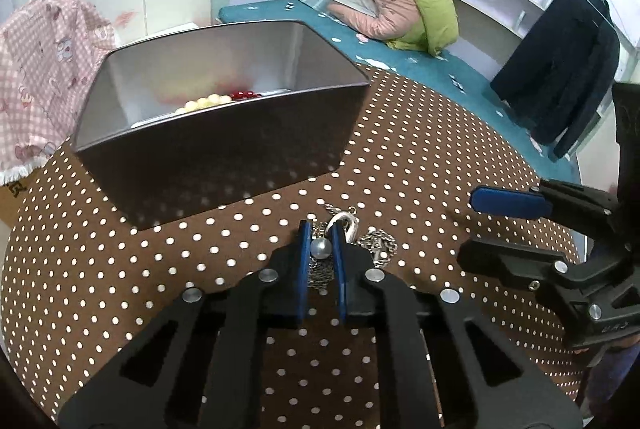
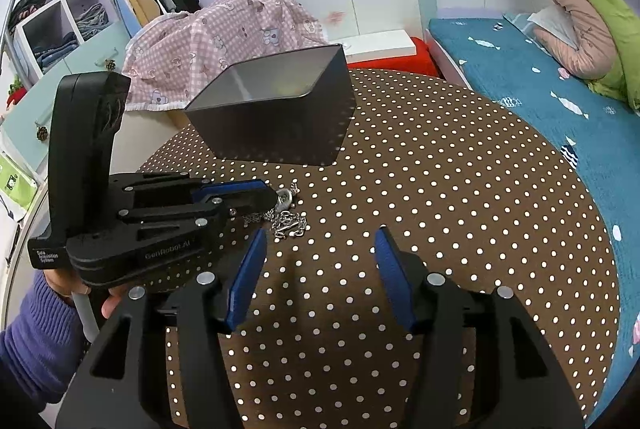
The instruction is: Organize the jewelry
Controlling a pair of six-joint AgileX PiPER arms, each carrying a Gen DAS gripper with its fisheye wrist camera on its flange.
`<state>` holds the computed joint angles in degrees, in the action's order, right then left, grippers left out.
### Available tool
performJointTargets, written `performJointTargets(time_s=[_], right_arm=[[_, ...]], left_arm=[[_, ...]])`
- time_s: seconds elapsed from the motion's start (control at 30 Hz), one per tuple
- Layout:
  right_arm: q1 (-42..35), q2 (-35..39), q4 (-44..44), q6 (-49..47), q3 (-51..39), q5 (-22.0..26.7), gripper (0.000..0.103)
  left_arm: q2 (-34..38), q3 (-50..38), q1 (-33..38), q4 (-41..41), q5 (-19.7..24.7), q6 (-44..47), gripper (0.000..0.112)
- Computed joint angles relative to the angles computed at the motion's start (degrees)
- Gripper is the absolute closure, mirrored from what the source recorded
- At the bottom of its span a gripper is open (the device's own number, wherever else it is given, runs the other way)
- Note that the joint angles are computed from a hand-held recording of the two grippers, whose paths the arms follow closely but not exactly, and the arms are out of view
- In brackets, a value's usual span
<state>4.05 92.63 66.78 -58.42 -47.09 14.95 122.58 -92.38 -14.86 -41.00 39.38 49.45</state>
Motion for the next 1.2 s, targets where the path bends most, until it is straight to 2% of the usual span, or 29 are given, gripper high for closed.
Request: performJointTargets(time_s=[0.1,0.3,0.37,0.5,0.63,0.83,0.9,1.0,1.13,1.17,1.2], right_arm=[[0.5,0.2,-1.5,1.5,-0.2,-0.4,0.050],[2.4,1.4,-7.5,7.6,-1.8,-1.2,0.050],[3.3,2.1,-9.5,9.5,-2.6,-1.4,0.050],[5.7,3.4,-17.1,16.5,-4.3,-2.3,0.050],[8.3,4.7,-28.8,27.4,-6.1,-3.2,0.050],[9.4,6.3,-34.8,33.2,-7.6,-2.8,0.050],[9.7,6.6,-36.9,35.5,-7.9,-2.8,0.050],[9.8,6.8,-38.2,37.1,-8.2,-2.6,0.050],[9.9,6.4,-40.3,39.4,-8.1,-2.6,0.050],[9.9,6.3,-41.0,40.2,-8.0,-2.5,0.050],[9.6,6.1,-41.0,40.1,-7.6,-2.5,0.050]], left_arm=[[-1.0,1.2,0.9,-2.2,0.1,1.3,0.102],[-4.1,3.0,6.3,-11.5,5.6,7.7,0.102],[-5.7,4.5,7.7,-12.9,5.6,9.4,0.102],[-8.7,7.6,10.5,-15.1,6.1,11.9,0.102],[-12.4,11.6,13.3,-19.0,7.7,15.6,0.102],[-16.9,14.1,18.1,-23.8,11.5,20.1,0.102],[-16.9,13.5,18.7,-22.7,13.1,19.9,0.101],[-14.5,11.6,16.5,-18.7,12.0,16.3,0.101],[-10.3,11.6,11.0,-12.0,6.8,12.9,0.100],[-9.7,12.0,9.6,-10.8,4.9,12.4,0.098],[-9.2,12.2,8.5,-9.8,3.6,12.5,0.090]])
